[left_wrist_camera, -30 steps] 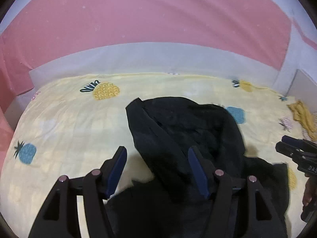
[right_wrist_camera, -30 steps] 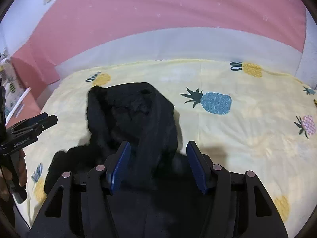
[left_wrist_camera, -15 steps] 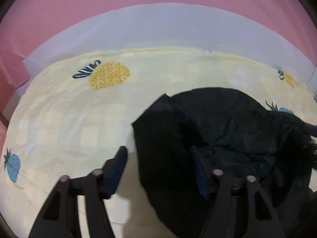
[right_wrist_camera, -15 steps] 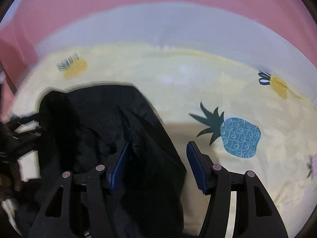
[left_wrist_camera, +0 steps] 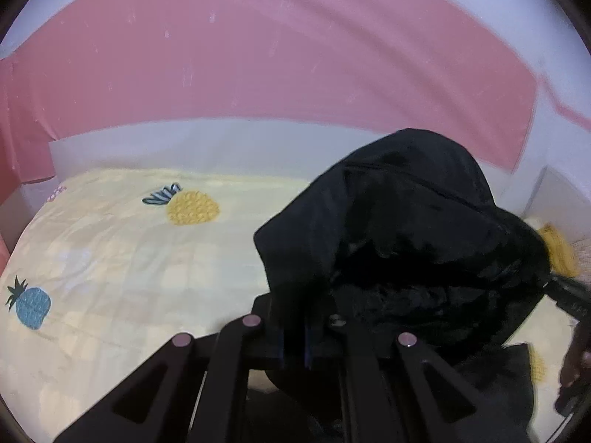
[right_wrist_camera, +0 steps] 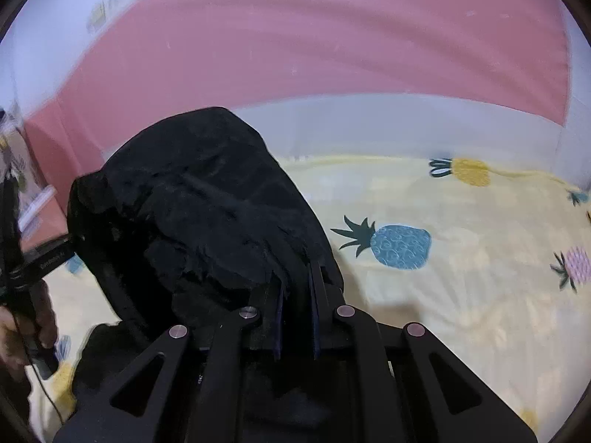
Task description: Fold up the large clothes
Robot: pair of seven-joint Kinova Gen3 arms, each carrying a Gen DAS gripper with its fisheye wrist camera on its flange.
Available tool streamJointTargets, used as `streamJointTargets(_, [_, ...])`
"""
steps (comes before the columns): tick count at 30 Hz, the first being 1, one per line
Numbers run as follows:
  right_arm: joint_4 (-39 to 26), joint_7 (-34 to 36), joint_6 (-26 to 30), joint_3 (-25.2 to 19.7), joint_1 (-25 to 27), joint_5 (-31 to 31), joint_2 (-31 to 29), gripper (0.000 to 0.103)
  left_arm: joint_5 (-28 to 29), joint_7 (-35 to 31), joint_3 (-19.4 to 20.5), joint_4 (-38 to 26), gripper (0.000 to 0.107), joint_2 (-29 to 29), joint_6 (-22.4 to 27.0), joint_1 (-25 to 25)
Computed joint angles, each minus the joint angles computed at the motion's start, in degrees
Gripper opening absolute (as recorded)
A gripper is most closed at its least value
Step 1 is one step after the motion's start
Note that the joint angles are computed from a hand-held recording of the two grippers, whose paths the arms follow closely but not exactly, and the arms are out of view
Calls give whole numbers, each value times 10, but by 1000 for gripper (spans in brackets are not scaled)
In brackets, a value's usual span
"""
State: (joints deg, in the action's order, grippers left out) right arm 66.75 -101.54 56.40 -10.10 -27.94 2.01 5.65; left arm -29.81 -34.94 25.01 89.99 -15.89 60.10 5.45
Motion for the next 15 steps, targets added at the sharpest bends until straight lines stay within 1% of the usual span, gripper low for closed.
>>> streamJointTargets(1, [27, 2, -9, -8, 15, -15, -27, 11, 4, 3, 3, 3, 7, -16, 2, 6])
streamJointTargets(2, [53, 4, -9, -23, 41, -38, -53, 11, 10, 8, 11, 9, 7, -37, 0, 8])
streamJointTargets(3, [80, 8, -17, -31, 59, -52, -80, 11, 14, 11, 26, 12, 7, -54, 6, 6])
streamJointTargets(4, [106, 11, -22, -30, 68, -74, -106, 11, 18, 14, 46, 16, 7, -72, 14, 2])
streamJointTargets(6, [159, 16, -35, -12, 66, -103, -147, 11, 35, 20, 70, 30, 7, -105, 18, -4])
streamJointTargets(8, [212, 8, -39, -13, 72, -114, -191, 11, 63, 26, 94, 49, 7, -137, 23, -7])
streamJointTargets(10, [265, 7, -48, 2, 62, -138, -226, 11, 94, 30, 118, 65, 8, -165, 39, -14])
streamJointTargets(11, [292, 9, -50, -2, 62, -140, -242, 11, 111, 30, 126, 75, 9, -177, 49, -14])
streamJointTargets(13, [319, 10, -33, -18, 67, -144, -265, 11, 141, 25, 143, 91, 11, -194, 71, -22])
streamJointTargets(15, [341, 22, -6, -18, 63, -152, -275, 11, 176, 17, 150, 102, 14, -203, 100, -23])
